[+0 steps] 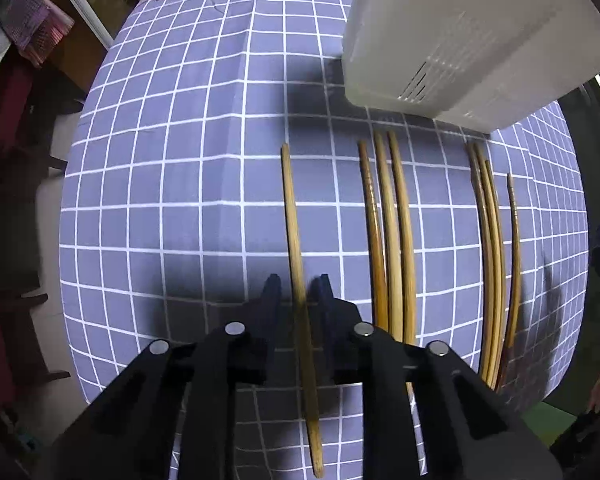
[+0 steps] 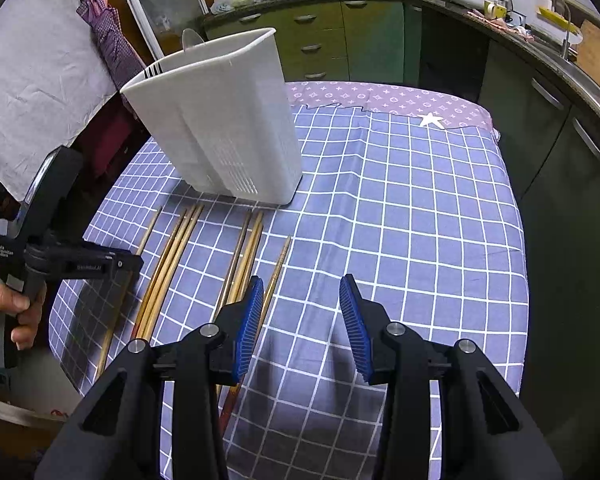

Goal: Organize utensils
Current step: 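Grasp a single wooden chopstick with the left tool, then lift the chopstick upright with the left tool while the right tool grasps another chopstick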

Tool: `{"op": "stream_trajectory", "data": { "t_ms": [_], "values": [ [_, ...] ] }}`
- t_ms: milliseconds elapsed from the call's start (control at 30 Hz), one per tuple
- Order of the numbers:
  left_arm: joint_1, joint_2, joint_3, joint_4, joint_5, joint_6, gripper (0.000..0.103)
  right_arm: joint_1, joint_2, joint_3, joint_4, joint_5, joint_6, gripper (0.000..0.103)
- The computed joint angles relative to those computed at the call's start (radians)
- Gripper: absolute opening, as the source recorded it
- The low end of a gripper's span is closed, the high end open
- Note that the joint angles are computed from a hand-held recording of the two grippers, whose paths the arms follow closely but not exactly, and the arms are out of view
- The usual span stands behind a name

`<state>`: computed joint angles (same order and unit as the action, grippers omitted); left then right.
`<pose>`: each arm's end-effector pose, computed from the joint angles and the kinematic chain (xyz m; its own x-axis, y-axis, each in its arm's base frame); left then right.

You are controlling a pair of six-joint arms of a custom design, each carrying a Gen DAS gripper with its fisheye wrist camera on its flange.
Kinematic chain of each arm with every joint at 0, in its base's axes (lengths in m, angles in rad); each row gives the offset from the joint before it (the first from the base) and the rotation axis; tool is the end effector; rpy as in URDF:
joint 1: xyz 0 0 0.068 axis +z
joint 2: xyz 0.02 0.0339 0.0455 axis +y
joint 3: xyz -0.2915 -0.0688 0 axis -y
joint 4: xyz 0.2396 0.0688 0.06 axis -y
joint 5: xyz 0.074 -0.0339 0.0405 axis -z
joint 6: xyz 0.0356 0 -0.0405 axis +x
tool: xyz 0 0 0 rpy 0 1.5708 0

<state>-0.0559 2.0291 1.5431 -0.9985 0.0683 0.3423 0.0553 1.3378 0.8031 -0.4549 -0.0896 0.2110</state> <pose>0.3975 -0.0247 0.2069 -0.9163 0.3867 -0.1040 0.3919 0.9193 -0.0351 0.2490 0.0170 0.2352 -0.8378 0.1625 -0.5212 0.0730 0.9794 0.1881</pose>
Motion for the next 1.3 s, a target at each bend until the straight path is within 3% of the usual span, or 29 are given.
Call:
{"op": "stream_trajectory", "data": {
  "t_ms": [133,500,800,1300],
  "values": [
    [-0.019,0.005,0.011,-0.010,-0.023,-0.014,0.008,0.001,0.014,0.005,-0.014,-0.012,-0.005,0.040],
    [0.060,0.003,0.039,-0.031,0.054,0.074,0.007,0.035,0.126,0.084,-0.106,-0.020,-0.009,0.040],
    [0.120,-0.143,0.025,0.002,0.143,0.171,0.007,0.063,0.294,0.216,-0.211,-0.078,0.020,0.019],
    [0.213,-0.341,-0.094,0.065,0.304,0.288,0.006,0.133,0.517,0.394,-0.319,-0.013,0.114,0.014]
  ]
}}
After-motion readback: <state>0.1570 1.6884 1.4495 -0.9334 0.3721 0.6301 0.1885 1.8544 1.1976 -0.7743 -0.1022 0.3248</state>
